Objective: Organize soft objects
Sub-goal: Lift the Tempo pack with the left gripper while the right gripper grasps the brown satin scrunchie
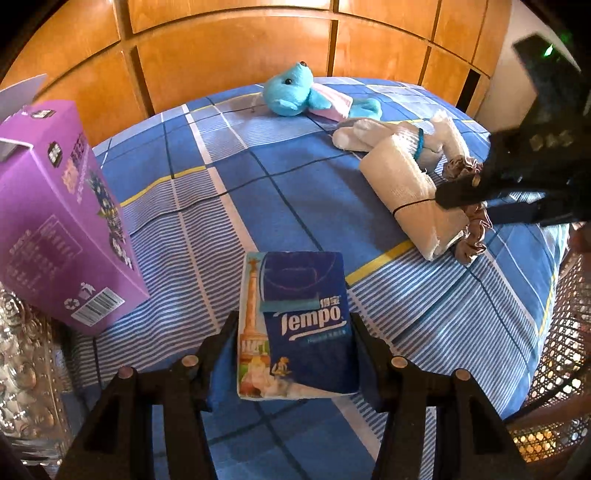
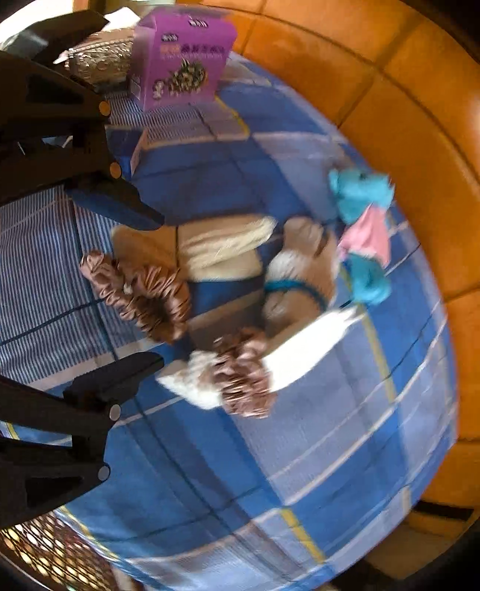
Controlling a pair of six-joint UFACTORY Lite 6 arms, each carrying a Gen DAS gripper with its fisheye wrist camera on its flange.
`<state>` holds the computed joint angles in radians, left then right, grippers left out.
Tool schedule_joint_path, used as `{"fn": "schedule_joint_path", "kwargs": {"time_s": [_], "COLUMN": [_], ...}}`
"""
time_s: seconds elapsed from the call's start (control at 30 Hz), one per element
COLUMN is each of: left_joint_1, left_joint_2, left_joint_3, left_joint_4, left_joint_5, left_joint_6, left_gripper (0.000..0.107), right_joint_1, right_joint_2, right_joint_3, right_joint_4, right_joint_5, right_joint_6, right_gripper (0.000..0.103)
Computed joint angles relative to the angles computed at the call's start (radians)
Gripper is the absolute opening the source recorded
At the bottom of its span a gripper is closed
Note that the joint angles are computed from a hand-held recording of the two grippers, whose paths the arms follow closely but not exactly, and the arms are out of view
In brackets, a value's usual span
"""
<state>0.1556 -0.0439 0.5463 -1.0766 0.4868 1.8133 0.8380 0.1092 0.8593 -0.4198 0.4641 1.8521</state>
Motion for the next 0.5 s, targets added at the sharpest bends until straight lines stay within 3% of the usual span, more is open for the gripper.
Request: {"fn": "schedule_joint_path", "kwargs": {"time_s": [0.07, 0.17, 0.23, 0.27, 0.33, 0.43, 0.5], "left_joint_1": [0.024, 0.04, 0.059, 0.068, 0.084, 0.098, 0.098], "left_joint_2": [-0.015, -0.015, -0.013, -0.013, -0.019, -0.02, -0.021], "left_joint_3": [-0.016, -0.022, -0.024, -0.025, -0.033, -0.036, -0.036], "left_joint_4": [-0.012, -0.028, -0.034, -0.036, -0.039, -0.037, -0.034], "left_joint_5": [0.015, 0.026, 0.04, 0.046, 0.055, 0.064, 0.064], "left_joint_6": [0.031, 0.061, 0.081, 0.089, 0.106, 0.113, 0.107], "left_gripper": [0.056, 0.056, 0.056, 0.056, 0.056, 0.056, 0.056], "right_joint_1": [-0.019, 0.0, 0.019, 0.04, 0.091, 0.138, 0.182], "right_joint_2": [-0.013, -0.065, -0.095, -0.114, -0.141, -0.186, -0.171], "right_joint_3": [-0.055, -0.124, -0.158, -0.165, -0.142, -0.14, -0.098], "right_joint_4": [0.015, -0.134, -0.207, -0.286, -0.318, -0.357, -0.33], "right_joint_5": [-0.081, -0.155, -0.185, -0.167, -0.064, -0.022, 0.065], "right_joint_6": [0.058, 0.27, 0.378, 0.465, 0.516, 0.541, 0.503], "right_gripper": [0.069, 0.033, 0.029, 0.017, 0.013, 0.013, 0.012]}}
